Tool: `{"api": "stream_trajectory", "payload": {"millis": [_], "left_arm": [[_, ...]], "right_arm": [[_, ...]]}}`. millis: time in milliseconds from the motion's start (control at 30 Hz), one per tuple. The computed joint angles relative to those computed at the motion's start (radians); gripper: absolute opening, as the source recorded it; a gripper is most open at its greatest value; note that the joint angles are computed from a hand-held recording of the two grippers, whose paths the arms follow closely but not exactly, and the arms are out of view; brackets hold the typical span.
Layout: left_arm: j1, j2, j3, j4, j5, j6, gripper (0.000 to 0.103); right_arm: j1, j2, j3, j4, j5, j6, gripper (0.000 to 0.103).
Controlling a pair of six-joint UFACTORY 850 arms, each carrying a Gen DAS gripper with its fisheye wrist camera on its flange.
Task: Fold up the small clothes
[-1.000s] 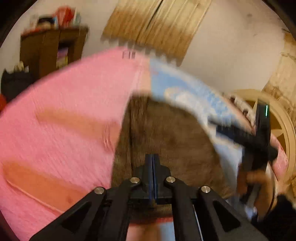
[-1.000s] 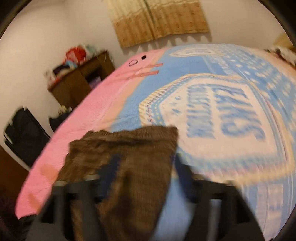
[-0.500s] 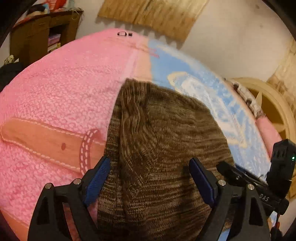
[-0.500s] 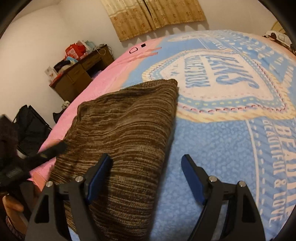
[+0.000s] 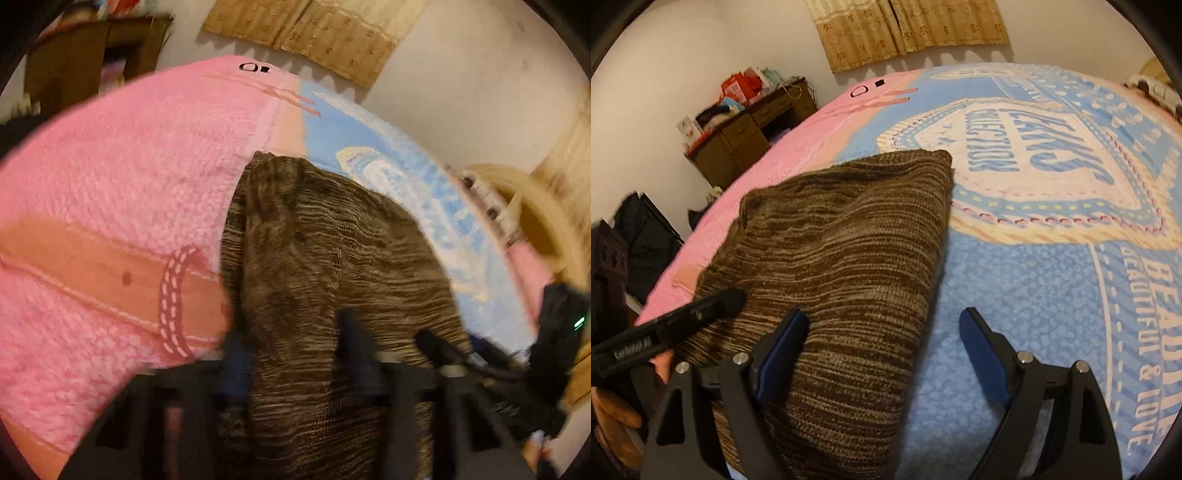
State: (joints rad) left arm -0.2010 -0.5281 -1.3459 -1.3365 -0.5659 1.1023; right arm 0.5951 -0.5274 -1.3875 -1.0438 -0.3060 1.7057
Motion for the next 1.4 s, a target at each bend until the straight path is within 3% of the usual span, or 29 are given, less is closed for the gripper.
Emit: {"api": "stream_trajectory", "payload": {"millis": [67, 100, 133, 233, 367, 533, 600, 633, 700, 800, 1033, 1200, 1400], "left_arm": [[0.031, -0.017, -0.001, -0.061, -0.083, 0.005, 0.027], [0.037, -0.021, -0.001, -0.074, -0.102, 0.013, 0.025], [0.033, -0.016, 0.004, -0.076, -0.09, 0.029, 0.025], [0.013, 0.005, 0.019, -0.09, -0.03, 0.062, 0.024], [0.009, 0.004, 0.024, -0.126, -0.015, 0.072, 0.026], [-0.043, 0.031, 0.033, -0.07, 0.141, 0.059, 0.026], [-0.053, 0.043, 0.039, -0.046, 0.174, 0.038, 0.024], [-0.058, 0.052, 0.044, -0.026, 0.19, 0.024, 0.023], [-0.076, 0.085, 0.066, 0.022, 0.242, 0.016, 0.022], [-0.091, 0.135, 0.103, 0.017, 0.287, 0.056, 0.021], [-0.066, 0.256, 0.238, -0.113, 0.274, 0.201, 0.021], [-0.043, 0.305, 0.296, -0.11, 0.227, 0.18, 0.021], [0.005, 0.368, 0.34, -0.17, 0.177, 0.21, 0.021]], "right_arm": [[0.008, -0.006, -0.01, 0.002, -0.022, -0.024, 0.083], [0.005, 0.0, 0.001, -0.043, 0.012, 0.005, 0.066], [0.004, 0.001, 0.004, -0.062, 0.034, 0.007, 0.056], [0.014, -0.006, -0.008, -0.065, 0.004, -0.015, 0.049], [-0.004, 0.006, 0.017, -0.123, 0.06, 0.076, 0.049], [-0.006, -0.016, -0.016, -0.007, 0.072, -0.022, 0.063], [0.008, -0.023, -0.032, -0.001, 0.017, -0.04, 0.053], [0.01, -0.017, -0.026, -0.035, 0.017, -0.006, 0.044], [0.012, -0.003, -0.008, -0.091, 0.026, 0.056, 0.036], [0.03, 0.035, 0.036, -0.229, 0.021, 0.222, 0.032], [0.093, 0.132, 0.136, -0.461, -0.05, 0.454, 0.031], [0.113, 0.157, 0.149, -0.381, -0.055, 0.375, 0.031], [0.148, 0.175, 0.136, -0.397, -0.08, 0.331, 0.031]]}}
